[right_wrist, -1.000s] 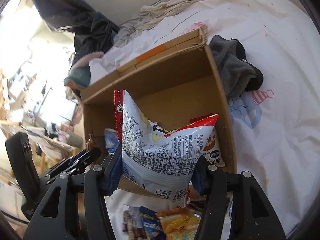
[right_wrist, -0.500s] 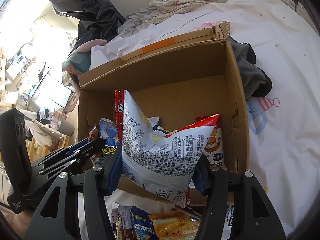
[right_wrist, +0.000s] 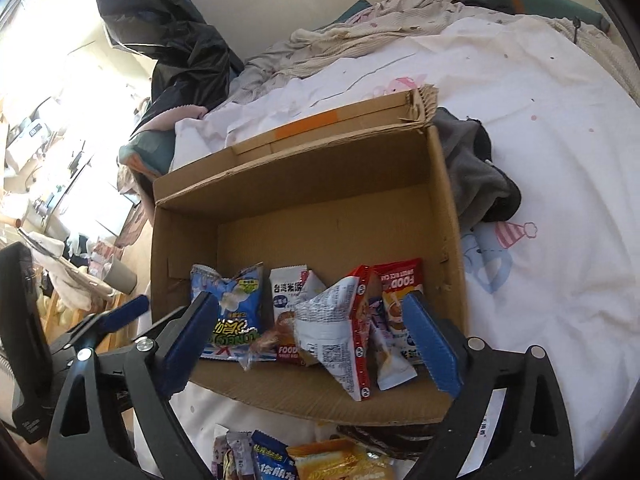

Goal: Organize snacks
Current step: 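Place both packets into the box and open both grippers, then withdraw both grippers from the box toward the remaining snacks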

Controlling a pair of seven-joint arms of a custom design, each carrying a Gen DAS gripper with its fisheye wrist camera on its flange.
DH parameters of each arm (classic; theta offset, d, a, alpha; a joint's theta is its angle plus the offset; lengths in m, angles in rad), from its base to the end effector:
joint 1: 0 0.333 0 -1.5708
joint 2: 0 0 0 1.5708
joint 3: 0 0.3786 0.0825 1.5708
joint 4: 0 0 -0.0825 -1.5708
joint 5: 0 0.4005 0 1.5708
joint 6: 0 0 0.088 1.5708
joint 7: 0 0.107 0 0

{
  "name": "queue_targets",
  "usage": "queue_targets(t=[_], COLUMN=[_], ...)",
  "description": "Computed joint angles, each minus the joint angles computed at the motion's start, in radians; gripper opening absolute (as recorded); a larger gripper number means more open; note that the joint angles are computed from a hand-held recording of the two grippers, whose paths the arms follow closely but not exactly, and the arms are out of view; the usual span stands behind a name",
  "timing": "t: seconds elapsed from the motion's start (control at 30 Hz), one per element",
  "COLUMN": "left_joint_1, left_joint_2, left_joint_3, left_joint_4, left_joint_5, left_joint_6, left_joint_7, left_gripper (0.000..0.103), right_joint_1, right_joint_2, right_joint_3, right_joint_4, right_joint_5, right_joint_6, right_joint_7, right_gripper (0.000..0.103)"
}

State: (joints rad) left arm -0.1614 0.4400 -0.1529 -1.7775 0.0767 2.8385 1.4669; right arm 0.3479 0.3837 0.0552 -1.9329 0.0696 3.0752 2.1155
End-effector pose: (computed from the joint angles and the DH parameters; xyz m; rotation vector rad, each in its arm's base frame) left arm 0.7063 -0.2159 0.4324 -1.6746 2.1356 -0.7478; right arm 0.6532 0.2673 0.4250 -1.4958 1.8701 -0.2338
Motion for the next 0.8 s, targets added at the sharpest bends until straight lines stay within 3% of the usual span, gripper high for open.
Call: queue_targets(t=[0.17, 0.47, 0.57, 0.7, 0.8], left_joint_1=[0.014, 0.027, 0.038, 0.013, 0.028], left_joint_2=[-0.007, -0.044, -0.058, -0.075, -0.088], left_joint_3=[-0.007, -0.006, -0.015, 0.020, 0.011], left_joint_4=[-0.012, -0.064, -0.080, -0.101, -0.117], left_joint_5=[-0.019, -0.042, -0.051, -0.019, -0.021], left_joint_6=[0.019, 0.062, 0.073, 0.082, 0.072], left_joint_7=[0.004, 0.005, 0.015, -0.016, -0.015], left_gripper=[0.082, 0.082, 0.082, 0.082, 0.082], right_joint_1=[0.047, 0.186, 0.310, 0.504, 0.587], right_joint_2=[-0.014, -0.065, -0.085, -0.097, -0.108], right_joint_3=[-0.060, -0.225, -0.365, -0.582, -0.670], right_joint_4=[-0.014, -0.079, -0.118, -0.148, -0.166], right_joint_5=[-0.030, -0.152, -0.227, -0.344, -0.412], right_joint_6=[0.013, 0.051, 0.091, 0.096, 0.079], right_joint_7=[0.043, 0.200, 0.293, 0.407, 0.472], right_gripper=[0.095, 0.095, 0.095, 0.095, 0.095])
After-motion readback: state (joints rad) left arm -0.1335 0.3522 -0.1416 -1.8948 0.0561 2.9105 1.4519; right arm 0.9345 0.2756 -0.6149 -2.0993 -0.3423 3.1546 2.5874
